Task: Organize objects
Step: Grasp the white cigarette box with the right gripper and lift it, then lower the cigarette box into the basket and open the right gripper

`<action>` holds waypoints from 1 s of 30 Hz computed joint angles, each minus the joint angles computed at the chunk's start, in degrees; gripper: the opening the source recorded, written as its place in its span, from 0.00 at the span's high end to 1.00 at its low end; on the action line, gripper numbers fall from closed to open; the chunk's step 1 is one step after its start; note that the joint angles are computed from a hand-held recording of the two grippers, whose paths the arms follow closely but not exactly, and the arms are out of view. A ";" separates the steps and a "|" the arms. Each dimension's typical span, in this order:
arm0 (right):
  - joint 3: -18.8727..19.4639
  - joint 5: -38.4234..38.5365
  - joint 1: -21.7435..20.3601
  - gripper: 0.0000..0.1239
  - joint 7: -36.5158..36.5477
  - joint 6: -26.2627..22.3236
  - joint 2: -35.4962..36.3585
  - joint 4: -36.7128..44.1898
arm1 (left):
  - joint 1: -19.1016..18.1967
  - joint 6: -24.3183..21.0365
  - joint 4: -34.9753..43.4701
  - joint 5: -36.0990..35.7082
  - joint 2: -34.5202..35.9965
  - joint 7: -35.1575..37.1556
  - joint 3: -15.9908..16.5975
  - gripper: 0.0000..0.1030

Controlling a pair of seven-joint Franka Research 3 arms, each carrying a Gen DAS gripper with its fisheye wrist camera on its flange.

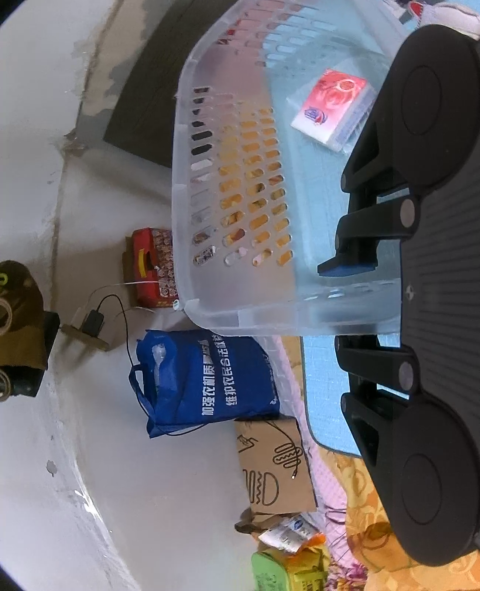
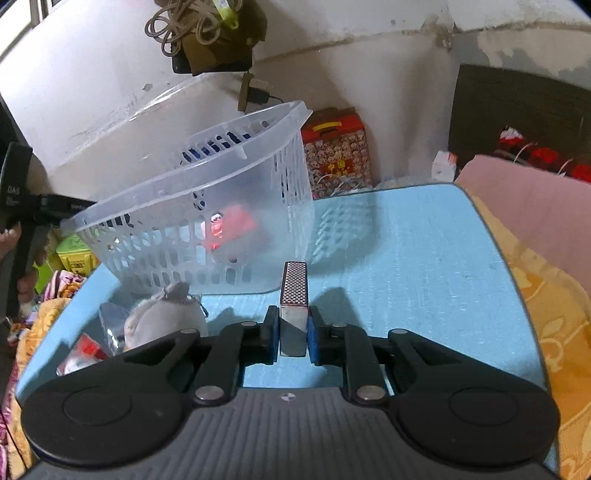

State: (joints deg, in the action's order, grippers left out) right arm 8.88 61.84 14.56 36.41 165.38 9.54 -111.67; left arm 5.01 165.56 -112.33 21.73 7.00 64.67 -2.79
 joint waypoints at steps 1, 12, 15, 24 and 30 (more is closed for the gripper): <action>-0.06 -0.26 0.04 0.86 0.49 -0.17 0.32 0.37 | -0.04 -0.07 -0.12 0.37 -0.13 0.08 0.05 0.76; -1.34 2.07 -0.42 0.86 -1.07 -1.06 -5.37 -2.82 | 0.30 -0.35 0.12 -0.42 -0.04 0.61 -0.21 0.76; -2.16 5.13 0.39 0.86 -4.66 -1.49 -8.20 -3.05 | 0.62 0.43 -0.12 -2.12 0.02 1.60 -0.44 0.76; -1.48 3.43 3.79 0.86 -5.33 -4.61 -3.38 10.32 | 2.16 -0.31 0.30 -13.62 0.49 9.83 -2.41 0.76; -2.55 -24.50 8.63 0.86 13.93 -8.02 7.93 24.80 | 2.14 0.01 0.04 -17.26 0.50 13.40 -2.60 0.76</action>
